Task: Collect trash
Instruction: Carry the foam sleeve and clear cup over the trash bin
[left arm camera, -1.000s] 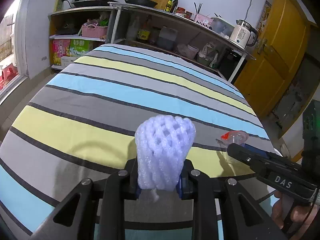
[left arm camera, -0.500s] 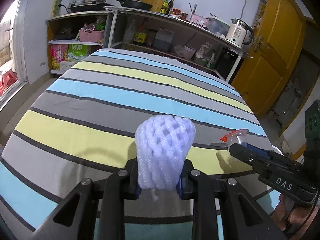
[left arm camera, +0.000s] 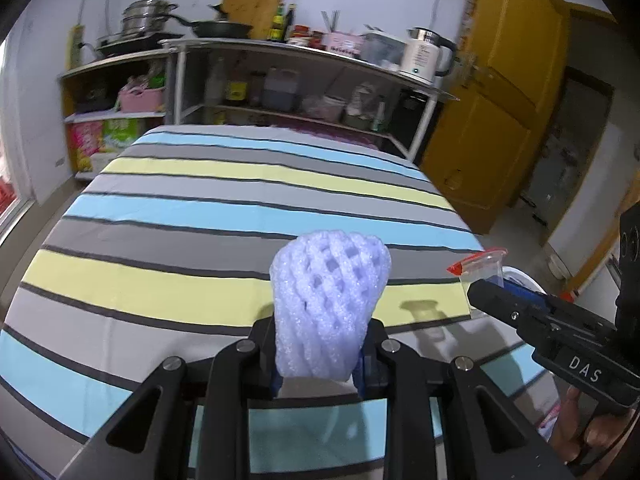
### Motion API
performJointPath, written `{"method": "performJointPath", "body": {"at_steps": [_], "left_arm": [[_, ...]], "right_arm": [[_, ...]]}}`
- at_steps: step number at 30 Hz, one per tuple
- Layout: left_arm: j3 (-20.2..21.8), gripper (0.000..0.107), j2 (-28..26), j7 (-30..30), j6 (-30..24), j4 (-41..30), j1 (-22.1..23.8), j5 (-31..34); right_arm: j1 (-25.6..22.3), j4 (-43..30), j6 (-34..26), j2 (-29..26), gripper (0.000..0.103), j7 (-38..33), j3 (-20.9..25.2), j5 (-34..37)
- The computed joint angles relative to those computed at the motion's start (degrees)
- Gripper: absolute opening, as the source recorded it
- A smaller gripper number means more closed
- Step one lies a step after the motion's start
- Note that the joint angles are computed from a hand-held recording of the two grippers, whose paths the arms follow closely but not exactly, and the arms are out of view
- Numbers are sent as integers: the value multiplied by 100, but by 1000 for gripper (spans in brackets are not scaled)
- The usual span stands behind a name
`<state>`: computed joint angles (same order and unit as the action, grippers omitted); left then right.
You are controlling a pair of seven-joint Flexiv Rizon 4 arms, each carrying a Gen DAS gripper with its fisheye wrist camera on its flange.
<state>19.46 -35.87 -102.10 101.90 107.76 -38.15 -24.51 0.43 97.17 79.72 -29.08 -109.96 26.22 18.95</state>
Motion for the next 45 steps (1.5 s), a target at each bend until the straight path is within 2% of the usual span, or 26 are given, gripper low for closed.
{"method": "performJointPath", "body": {"at_steps": [8,17,23,32,45], "left_arm": [[-183,27,-127,90,-320,-545,-63,349],[-604,27,-258,37,-661,-1136,116,1004],[-1024,27,-420,98,-833,-1584,339,1358],[-1684,27,-789,411,-1197,-2400,678,1622],[-2060,27,-1557,732,-2065,-3754,728,1733]], "right_arm": [[-435,390,292,380,32,-218,110,368],[-834,602,462,635,32,-369,61,741],[-1049,656,490,727,32,-461,-14,947],[-1214,688,559,707,32,-373,-256,1085],[-1466,634,526,473,32,31,-500,895]]}}
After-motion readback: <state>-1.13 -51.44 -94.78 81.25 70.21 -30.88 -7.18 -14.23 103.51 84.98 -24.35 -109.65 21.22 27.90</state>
